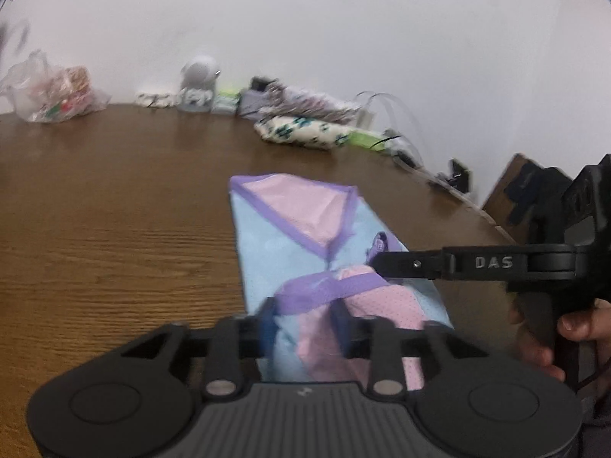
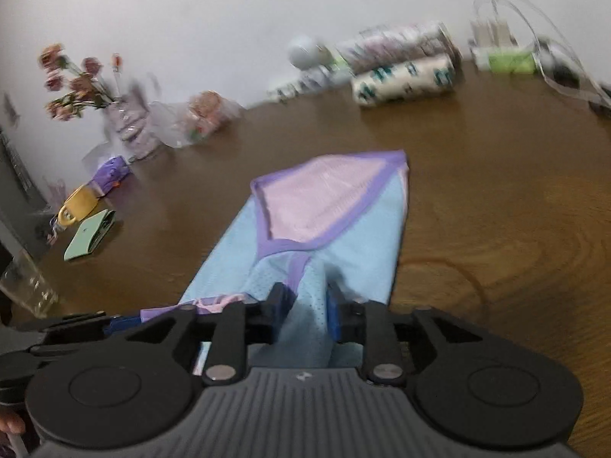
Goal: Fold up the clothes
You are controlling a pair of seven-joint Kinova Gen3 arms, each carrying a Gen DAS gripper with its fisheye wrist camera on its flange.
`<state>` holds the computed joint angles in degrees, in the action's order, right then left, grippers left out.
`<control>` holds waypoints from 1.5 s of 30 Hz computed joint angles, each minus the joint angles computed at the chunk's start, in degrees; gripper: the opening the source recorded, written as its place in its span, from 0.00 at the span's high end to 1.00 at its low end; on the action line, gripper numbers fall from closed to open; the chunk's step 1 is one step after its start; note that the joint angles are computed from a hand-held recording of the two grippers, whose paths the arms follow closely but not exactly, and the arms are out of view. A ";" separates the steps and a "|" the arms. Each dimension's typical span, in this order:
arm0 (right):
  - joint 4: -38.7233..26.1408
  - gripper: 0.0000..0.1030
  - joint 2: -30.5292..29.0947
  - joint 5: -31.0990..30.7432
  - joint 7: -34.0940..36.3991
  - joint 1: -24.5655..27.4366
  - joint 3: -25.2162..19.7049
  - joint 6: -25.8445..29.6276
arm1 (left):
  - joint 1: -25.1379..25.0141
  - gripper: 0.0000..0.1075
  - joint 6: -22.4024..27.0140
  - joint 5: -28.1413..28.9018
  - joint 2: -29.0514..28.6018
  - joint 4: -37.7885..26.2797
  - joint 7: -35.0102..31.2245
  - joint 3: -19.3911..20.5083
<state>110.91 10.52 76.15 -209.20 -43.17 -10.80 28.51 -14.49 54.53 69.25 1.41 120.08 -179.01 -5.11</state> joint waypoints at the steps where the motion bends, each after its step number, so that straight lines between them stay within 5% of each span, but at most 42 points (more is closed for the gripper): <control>1: 0.81 0.39 -0.65 2.27 -2.33 -0.67 -1.20 2.29 | -0.97 0.45 2.33 0.48 -0.07 0.14 -0.51 -0.80; 2: 1.84 0.28 -1.49 4.60 -4.66 -2.34 -1.33 4.62 | -1.96 0.44 4.66 0.55 -0.21 0.18 -0.80 -1.63; 4: 3.83 0.22 -3.19 7.51 -8.08 -7.44 0.18 9.28 | -4.15 0.40 9.29 -0.30 -0.40 0.25 -1.99 -3.31; 8: 6.79 0.22 -5.65 8.90 -9.07 -7.24 -6.79 14.75 | -8.96 0.38 17.42 -3.87 -0.75 1.38 -5.56 -6.46; 12: 8.72 0.24 -7.00 8.65 -7.64 -8.00 -10.65 14.75 | -11.06 0.40 19.02 -4.80 -2.27 4.91 -6.78 -7.17; 17: 5.63 0.61 -4.00 3.30 -0.54 -7.52 -9.70 11.61 | -9.03 0.54 14.18 -4.26 -5.01 7.64 -6.03 -5.90; 21: 5.33 0.69 -3.34 1.24 1.88 -8.64 -8.97 11.03 | -8.90 0.63 15.51 -4.11 -4.83 8.74 -7.29 -6.94; 23: 5.07 0.87 -3.97 -1.69 5.60 -8.83 -8.92 11.20 | -9.05 0.67 16.87 -5.06 -4.49 8.38 -6.62 -7.17; 25: 4.55 0.88 -4.70 -5.48 10.21 -9.46 -9.27 12.75 | -9.15 0.71 18.10 -6.12 -4.42 7.95 -6.15 -7.17; 28: 5.51 0.85 -6.25 -7.72 11.57 -10.64 -9.92 15.01 | -9.29 0.70 18.75 -6.54 -4.83 7.75 -6.39 -7.28; 31: 7.05 0.53 -7.53 -5.74 8.11 -11.33 -10.92 16.86 | -9.35 0.65 18.37 -5.19 -4.58 6.99 -4.91 -7.27; 32: 7.58 0.51 -7.70 -3.81 6.42 -11.44 -11.20 17.43 | -9.07 0.62 17.71 -4.86 -4.42 6.38 -3.88 -6.85; 39: 9.04 0.48 -6.92 3.11 -4.53 -8.70 -10.16 17.58 | -4.51 0.59 10.87 -3.36 -2.30 1.62 3.12 -3.04; 43: 10.38 0.49 -6.37 9.50 -12.56 -5.95 -8.84 12.37 | -2.41 0.77 8.47 -4.26 -0.81 -1.42 7.86 -1.27; 45: 9.92 0.50 -5.54 10.76 -13.56 -5.08 -8.63 11.26 | -2.09 0.78 8.98 -2.98 -0.52 -1.70 5.95 -1.12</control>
<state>120.83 4.99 86.91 -222.76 -48.25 -19.43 39.77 -16.58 63.51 66.27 0.88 118.38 -173.06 -6.22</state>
